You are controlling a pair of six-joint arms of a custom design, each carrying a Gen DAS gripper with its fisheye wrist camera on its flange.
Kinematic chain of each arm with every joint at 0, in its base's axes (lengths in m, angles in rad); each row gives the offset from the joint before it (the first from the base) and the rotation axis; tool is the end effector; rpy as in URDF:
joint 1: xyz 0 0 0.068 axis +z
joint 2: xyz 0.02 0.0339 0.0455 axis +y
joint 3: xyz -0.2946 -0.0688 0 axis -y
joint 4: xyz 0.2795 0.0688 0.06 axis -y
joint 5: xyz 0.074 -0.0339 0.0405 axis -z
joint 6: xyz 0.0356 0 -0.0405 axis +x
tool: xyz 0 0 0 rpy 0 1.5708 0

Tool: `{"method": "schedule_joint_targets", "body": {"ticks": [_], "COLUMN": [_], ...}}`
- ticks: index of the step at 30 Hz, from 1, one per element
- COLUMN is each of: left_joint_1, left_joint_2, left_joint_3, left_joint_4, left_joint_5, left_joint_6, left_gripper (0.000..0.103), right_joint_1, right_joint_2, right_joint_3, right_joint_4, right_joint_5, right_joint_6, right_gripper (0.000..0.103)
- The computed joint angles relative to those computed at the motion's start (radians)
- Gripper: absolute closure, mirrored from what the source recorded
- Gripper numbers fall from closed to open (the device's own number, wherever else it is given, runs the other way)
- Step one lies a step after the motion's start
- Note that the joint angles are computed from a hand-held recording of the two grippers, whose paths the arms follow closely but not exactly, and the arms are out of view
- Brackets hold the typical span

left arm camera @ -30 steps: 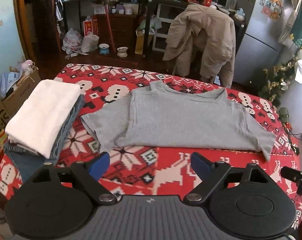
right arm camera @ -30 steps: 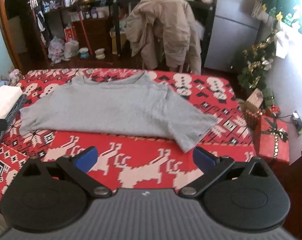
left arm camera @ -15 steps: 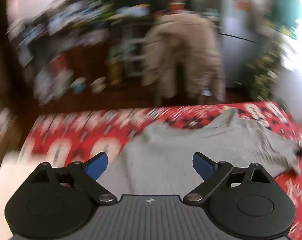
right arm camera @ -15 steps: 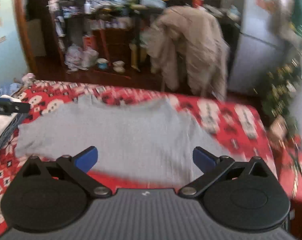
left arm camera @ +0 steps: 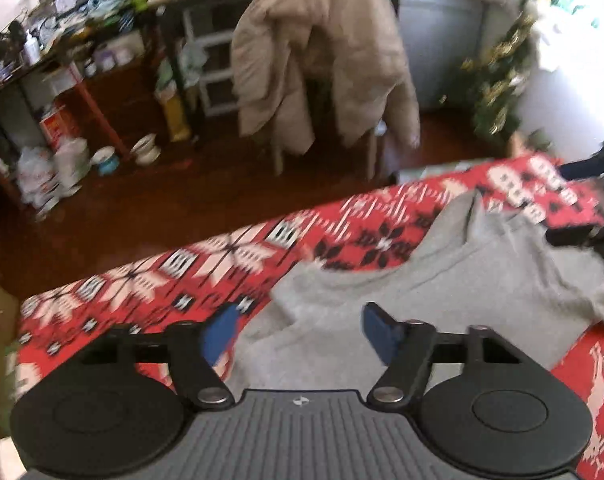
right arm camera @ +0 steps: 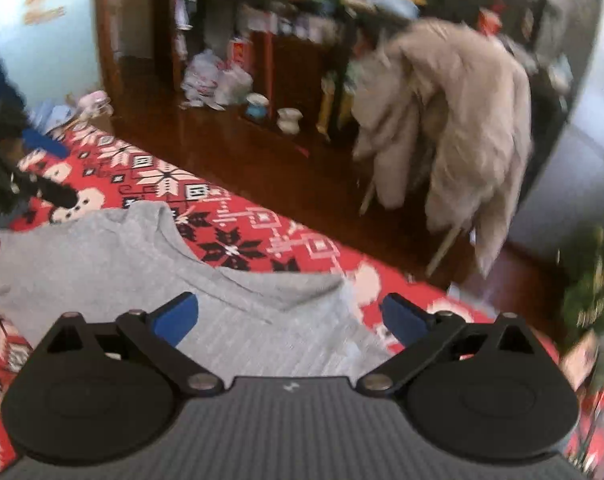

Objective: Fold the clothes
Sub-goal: 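Grasp the shirt hem with both grippers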

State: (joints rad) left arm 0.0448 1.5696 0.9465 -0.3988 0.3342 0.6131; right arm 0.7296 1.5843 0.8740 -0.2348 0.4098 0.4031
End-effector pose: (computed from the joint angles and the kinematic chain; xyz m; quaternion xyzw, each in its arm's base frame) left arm 0.3380 0.0035 0.2019 0.3094 0.8985 -0.0652 0.3046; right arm 0.2610 0.2144 0.1849 -0.0896 0.9294 -0.0017 0.3582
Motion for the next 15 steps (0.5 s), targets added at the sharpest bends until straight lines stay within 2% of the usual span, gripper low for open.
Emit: {"method": "schedule_joint_targets", "body": {"ticks": [2, 5, 10, 15], "left_joint_1": [-0.015, -0.02, -0.021, 0.035], "left_joint_2": [-0.032, -0.084, -0.054, 0.074], "left_joint_3": [0.028, 0.05, 0.085, 0.18], "left_joint_4": [-0.075, -0.169, -0.183, -0.188], "left_joint_5": [-0.048, -0.025, -0.03, 0.042], "left_joint_6": [0.009, 0.033, 0.047, 0.17], "left_gripper": [0.037, 0.037, 0.037, 0.039], "right_joint_1": [-0.025, -0.048, -0.064, -0.018], "right_joint_2": [-0.026, -0.07, -0.057, -0.016], "right_joint_3": [0.018, 0.061, 0.158, 0.238], "right_joint_4": [-0.065, -0.174, -0.331, -0.462], "right_joint_5": [-0.042, -0.068, -0.105, -0.051], "right_joint_6": [0.038, 0.034, 0.097, 0.224], "right_gripper": [0.006, 0.009, 0.011, 0.013]}}
